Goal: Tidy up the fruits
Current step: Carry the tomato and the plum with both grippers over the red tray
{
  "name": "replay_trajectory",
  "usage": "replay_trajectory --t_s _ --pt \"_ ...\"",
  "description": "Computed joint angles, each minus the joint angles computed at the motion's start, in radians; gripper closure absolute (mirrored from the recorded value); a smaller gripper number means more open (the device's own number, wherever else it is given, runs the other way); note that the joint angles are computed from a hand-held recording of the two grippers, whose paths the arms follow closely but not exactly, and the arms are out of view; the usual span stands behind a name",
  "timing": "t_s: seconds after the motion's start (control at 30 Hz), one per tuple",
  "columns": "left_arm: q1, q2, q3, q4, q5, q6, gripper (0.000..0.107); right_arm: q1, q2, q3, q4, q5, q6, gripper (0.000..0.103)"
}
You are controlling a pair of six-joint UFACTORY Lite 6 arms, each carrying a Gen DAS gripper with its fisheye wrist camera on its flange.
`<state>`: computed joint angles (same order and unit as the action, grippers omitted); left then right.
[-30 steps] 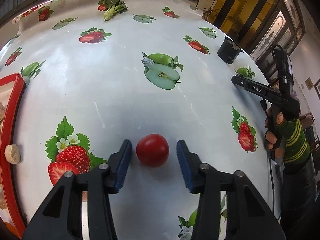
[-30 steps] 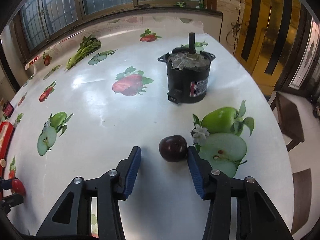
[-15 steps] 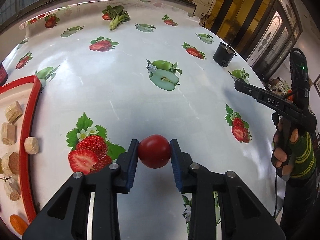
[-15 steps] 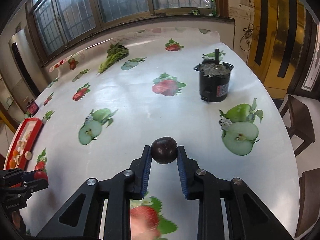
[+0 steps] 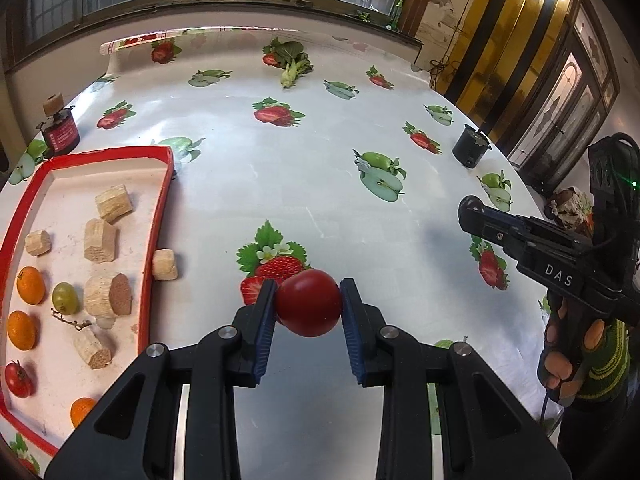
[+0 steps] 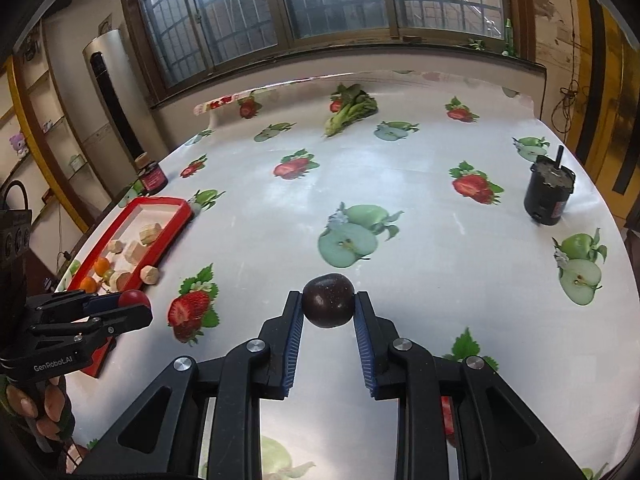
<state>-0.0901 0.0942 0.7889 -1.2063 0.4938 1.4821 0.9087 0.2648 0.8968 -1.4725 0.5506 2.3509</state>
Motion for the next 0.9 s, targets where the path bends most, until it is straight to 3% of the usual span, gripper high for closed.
replay_trajectory --t_s 0.4,0.9 --pt "0.171 -0.012 0.014 0.041 0.048 0.04 0.078 0.072 0.229 0.333 0.107 -0.031 -0.181 0.076" --pt "0.34 0.097 0.162 0.097 0.118 0.039 0.078 0.075 0.488 0.793 0.361 -0.021 -0.572 0.076"
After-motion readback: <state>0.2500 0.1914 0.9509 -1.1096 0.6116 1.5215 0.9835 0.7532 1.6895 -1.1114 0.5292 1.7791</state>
